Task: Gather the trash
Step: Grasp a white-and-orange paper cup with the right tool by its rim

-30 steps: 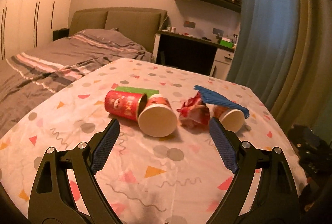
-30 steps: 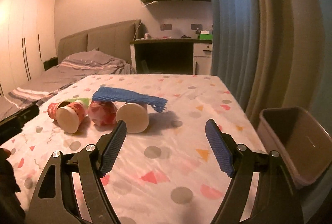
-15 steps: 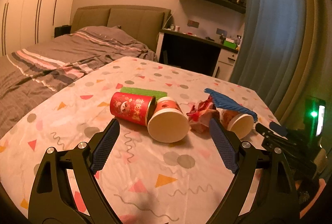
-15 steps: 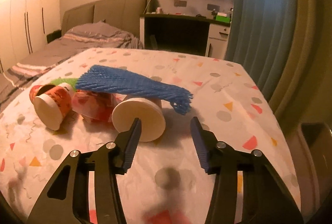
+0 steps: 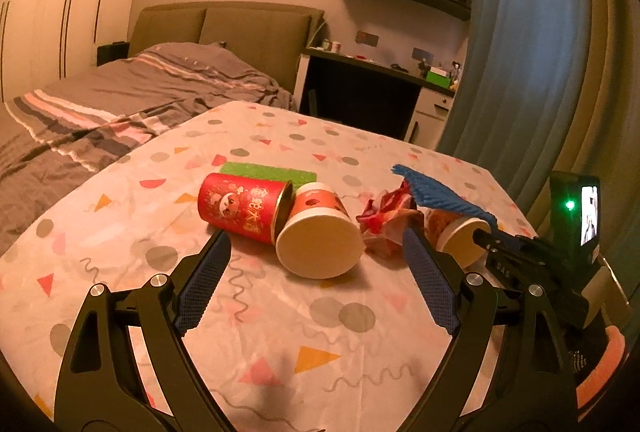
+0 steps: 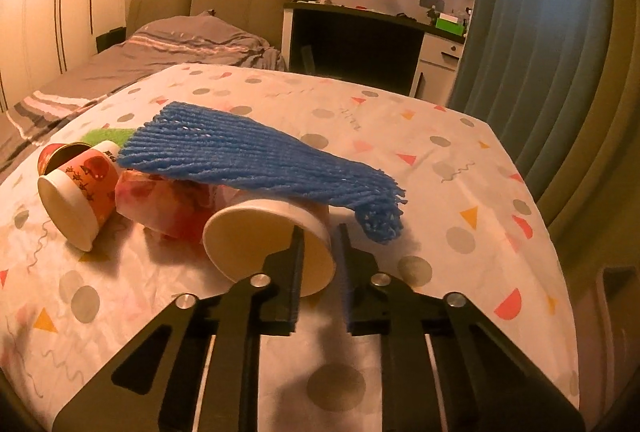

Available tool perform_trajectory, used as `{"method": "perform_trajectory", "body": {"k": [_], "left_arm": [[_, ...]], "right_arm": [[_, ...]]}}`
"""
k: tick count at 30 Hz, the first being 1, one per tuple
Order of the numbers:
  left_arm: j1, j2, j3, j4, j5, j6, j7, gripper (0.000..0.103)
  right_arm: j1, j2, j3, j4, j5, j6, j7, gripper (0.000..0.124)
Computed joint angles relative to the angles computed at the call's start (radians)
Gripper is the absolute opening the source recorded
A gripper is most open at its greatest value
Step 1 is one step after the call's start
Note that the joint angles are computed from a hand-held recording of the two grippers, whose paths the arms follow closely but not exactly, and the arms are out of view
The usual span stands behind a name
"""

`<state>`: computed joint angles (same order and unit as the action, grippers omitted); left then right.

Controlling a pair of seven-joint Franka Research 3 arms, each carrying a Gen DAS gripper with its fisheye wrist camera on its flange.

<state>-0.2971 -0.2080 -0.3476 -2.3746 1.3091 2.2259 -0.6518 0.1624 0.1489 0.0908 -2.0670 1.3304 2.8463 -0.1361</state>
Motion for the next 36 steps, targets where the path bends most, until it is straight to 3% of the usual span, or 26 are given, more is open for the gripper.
{"method": "perform_trajectory", "body": {"k": [2,8,14,21,26,28,30,36], "left_arm": [[-0.001,0.003,0.0,0.001,0.002,0.003,0.0,0.086],[-0.006,0.007,-0.004,0.01,0.007,-0.006,0.002,0.086],[-0.011,0.016,-0.003,0.022,0.03,0.02,0.004,0.086],[-0.001,0.015,0.02,0.008,0.04,0.057,0.043,0.086],[0.025,0.011,0.038,-0.011,0.018,0.111,0.094,0.074],[0.039,0.022,0.052,-0.014,-0.006,0.151,0.119,0.065],[0.058,0.026,0.07,-0.023,-0.006,0.217,0.111,0.06],[0.102,0.047,0.093,-0.031,-0.043,0.311,0.121,0.048]], "right_arm": [[-0.001,-0.005,0.002,-0.005,0.014,0.002,-0.021,0.005],[-0.003,-0.044,-0.007,-0.039,0.126,-0.009,-0.158,0.004],[-0.018,-0.131,-0.059,-0.114,0.194,-0.104,-0.244,0.004],[-0.055,-0.243,-0.134,-0.216,0.196,-0.243,-0.242,0.004],[-0.072,-0.269,-0.158,-0.248,0.171,-0.295,-0.209,0.004],[-0.075,-0.272,-0.163,-0.253,0.164,-0.307,-0.2,0.004],[-0.078,-0.272,-0.165,-0.254,0.157,-0.313,-0.192,0.004],[-0.081,-0.289,-0.171,-0.267,0.158,-0.33,-0.195,0.004]]}}
